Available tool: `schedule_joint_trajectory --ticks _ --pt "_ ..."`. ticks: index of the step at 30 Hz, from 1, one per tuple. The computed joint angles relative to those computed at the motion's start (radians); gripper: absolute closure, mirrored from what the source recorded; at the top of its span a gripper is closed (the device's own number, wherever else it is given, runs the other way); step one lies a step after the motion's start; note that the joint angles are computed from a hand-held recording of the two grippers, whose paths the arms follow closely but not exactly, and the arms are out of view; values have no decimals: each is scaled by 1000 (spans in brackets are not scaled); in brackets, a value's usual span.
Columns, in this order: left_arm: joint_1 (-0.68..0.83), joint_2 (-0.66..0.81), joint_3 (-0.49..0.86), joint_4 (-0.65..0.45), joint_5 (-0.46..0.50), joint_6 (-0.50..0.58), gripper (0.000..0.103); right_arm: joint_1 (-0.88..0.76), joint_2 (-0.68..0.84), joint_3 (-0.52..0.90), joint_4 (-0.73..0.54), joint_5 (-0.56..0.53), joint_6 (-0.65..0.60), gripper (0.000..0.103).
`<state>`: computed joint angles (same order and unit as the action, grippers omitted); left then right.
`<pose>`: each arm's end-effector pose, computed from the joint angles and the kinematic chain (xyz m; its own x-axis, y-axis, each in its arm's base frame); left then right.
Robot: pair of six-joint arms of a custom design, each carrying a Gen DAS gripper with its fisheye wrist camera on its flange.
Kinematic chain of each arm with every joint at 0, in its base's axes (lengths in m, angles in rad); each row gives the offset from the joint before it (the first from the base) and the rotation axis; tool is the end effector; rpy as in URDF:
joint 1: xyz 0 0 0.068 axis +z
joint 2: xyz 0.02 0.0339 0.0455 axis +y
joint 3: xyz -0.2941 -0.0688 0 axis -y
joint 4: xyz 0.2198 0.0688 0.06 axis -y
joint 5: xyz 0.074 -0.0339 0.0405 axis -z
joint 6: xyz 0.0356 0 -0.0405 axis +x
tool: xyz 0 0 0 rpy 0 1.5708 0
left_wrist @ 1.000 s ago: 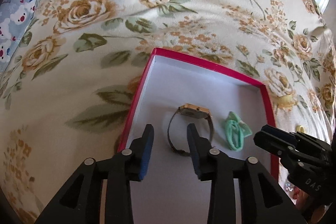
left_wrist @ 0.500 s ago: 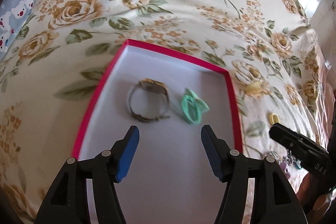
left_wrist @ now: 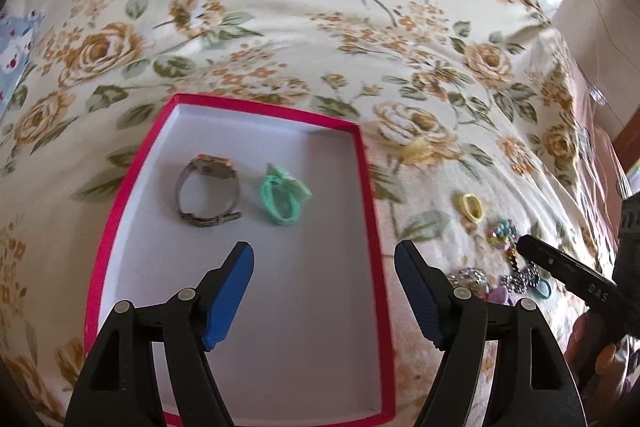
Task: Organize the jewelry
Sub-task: 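Grasp the yellow claw clip with the left tool while the right tool grasps the yellow hair ring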
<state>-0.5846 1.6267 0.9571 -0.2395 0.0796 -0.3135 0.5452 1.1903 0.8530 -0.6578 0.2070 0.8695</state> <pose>0.2597 -0.1753 0.2314 -0.8081 0.1661 -0.5652 0.3592 0.8994 -0.2492 0.1725 0.0961 0.2791 -0.7774 0.4030 -0.4830 0.2822 0.9097 0.3047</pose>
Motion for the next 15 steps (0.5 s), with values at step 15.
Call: schedule_joint_trajectory --ticks 15 --pt "-104 232 276 -98 -52 95 30 -153 -18 -43 13 -46 -117 59"
